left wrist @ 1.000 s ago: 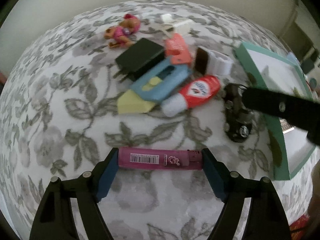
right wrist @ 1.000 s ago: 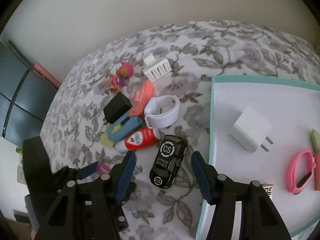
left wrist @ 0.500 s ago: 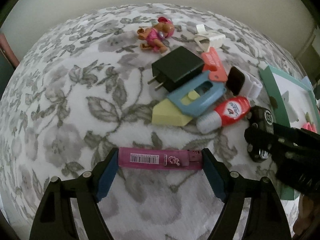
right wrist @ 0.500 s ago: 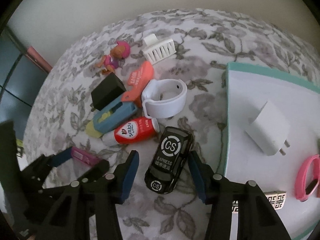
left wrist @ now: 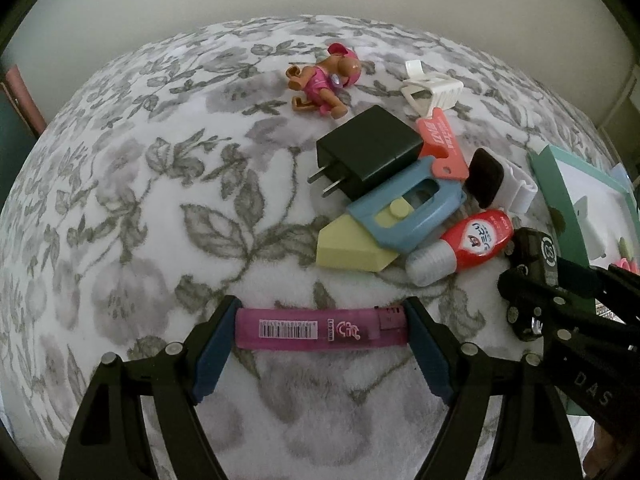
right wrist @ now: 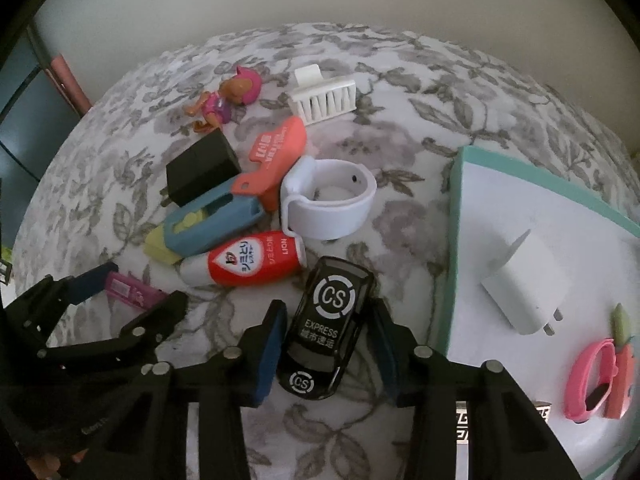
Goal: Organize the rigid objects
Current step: 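Grasp the black toy car with the right gripper, then carry the lighter and toy car over the tray and release them inside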
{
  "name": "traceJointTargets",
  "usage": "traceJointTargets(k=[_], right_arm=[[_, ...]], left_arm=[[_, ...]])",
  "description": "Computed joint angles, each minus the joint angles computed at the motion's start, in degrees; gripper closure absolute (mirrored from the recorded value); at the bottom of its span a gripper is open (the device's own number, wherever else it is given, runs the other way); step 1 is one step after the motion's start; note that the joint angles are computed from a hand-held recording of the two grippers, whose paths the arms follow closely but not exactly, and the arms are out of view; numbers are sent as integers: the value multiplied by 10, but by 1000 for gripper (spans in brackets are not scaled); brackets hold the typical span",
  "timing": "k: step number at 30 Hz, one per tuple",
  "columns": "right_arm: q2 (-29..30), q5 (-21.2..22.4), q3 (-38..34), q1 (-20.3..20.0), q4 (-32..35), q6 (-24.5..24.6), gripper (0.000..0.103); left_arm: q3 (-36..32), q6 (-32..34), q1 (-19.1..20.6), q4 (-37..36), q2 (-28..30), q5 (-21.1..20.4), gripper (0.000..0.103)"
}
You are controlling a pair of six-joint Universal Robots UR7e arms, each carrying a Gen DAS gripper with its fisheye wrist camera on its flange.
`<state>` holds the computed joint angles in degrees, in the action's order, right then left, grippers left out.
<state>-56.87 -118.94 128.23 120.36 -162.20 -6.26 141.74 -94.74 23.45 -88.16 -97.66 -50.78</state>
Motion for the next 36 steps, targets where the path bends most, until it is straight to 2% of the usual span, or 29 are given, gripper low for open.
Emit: traceJointTargets(k=[6, 11, 21, 26, 30, 36], right_arm=[[-22, 12, 11, -6, 17, 16, 62], [-52, 44, 23, -16, 48, 50, 64], [-117, 84, 46, -20, 74, 80, 64], [-154, 75, 52, -15, 88, 101, 64], [-182, 65, 54, -15, 93, 107, 64], [-217, 25, 55, -29, 81, 103, 64]], left_arm=[[-15, -29, -1, 14, 11, -21, 21], [-25, -56, -3, 19, 20, -44, 22], [-54, -142, -34, 62, 20, -87, 22], [-99, -162, -51, 93, 53, -85, 22], [-129, -176, -55, 90, 78, -76, 22], [-161, -121, -38, 16, 137, -34, 22]])
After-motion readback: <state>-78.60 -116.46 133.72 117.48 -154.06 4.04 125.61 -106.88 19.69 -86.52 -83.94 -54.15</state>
